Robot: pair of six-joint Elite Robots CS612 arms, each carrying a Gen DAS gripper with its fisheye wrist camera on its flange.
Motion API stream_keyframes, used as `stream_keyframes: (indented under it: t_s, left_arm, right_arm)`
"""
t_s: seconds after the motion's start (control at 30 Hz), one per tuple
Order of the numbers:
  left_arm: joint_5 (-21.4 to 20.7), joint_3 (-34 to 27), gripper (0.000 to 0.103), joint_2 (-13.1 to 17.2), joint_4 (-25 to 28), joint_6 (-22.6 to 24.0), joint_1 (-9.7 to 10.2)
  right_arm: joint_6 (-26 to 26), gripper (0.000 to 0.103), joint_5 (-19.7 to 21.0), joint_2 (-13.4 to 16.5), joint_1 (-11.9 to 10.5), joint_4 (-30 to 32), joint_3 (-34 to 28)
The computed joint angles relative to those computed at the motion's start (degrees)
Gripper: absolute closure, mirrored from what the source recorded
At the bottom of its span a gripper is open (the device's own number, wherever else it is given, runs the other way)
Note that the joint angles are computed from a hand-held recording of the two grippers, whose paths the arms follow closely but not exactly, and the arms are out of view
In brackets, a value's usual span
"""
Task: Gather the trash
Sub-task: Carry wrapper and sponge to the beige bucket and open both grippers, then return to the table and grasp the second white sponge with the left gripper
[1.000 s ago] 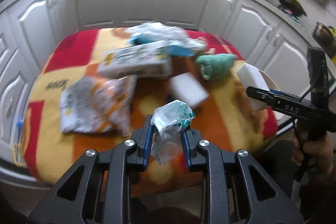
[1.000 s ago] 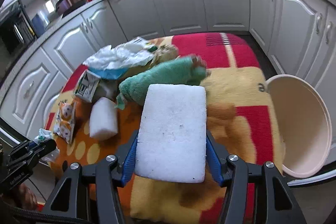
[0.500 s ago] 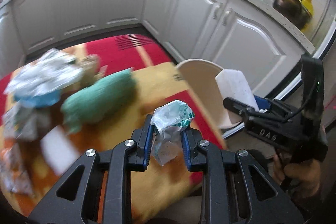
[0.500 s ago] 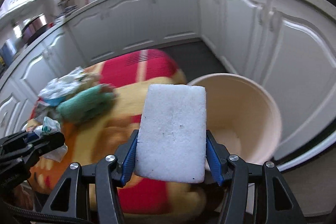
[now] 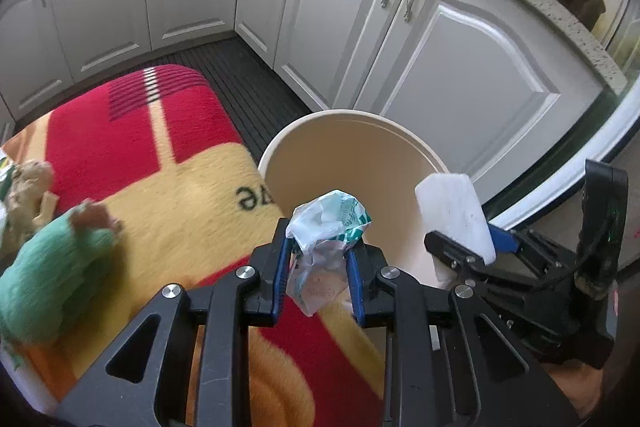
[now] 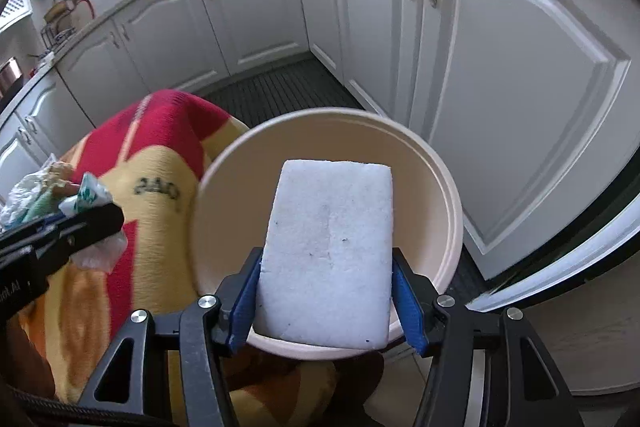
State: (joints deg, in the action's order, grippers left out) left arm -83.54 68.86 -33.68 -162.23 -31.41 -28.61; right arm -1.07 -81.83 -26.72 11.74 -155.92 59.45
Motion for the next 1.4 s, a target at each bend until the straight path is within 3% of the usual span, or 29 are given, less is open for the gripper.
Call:
stream_keyframes:
  t_s: [0.17,0.27,0.33,0.43,0.63,1.17,1.4]
  left_arm:
    - [0.3,-2.27,0.072,1.48,0.87,0.66,-0.02]
    - [-0.26,-3.18,0.055,2.2,0.63,0.12,0.12]
    - [-1.01,-3.17,0.039,2.36,-0.23,-1.17,0.32]
    - [-2.1,-2.73,0.033,2.37,-1.78,-2.27,0.57]
    - [-3.17,-1.31,0.033,1.59,-2.77,-3.13,0.7]
    - [13.36,11.23,0.033,-6.08,-7.33,-4.31,-1.99]
    - [18.02,18.44,0.033,-9.9,-9.57,-6.36,-2.31]
  right_arm:
    - [1.56,0.044,0.58,1.6,-0.5,2.12,-2.17]
    - [2.01,0.042,0.0,2.05,-0.55,2.29,-2.67]
    - [2.3,0.036,-0.34,2.07,-0.61,2.32,-2.58]
    - [3.26,0.032,-0.66,1.7,-0.69,1.22,-1.59]
    - [3.39,0.03,0.07,1.01,-0.86,0.42,-0.22]
    - [-1.08,0.026,-1.25,-2.85,1.32,-7.51,5.36]
    - [-0.62,0.025,2.87,-4.15,2.36,-8.98,6.85]
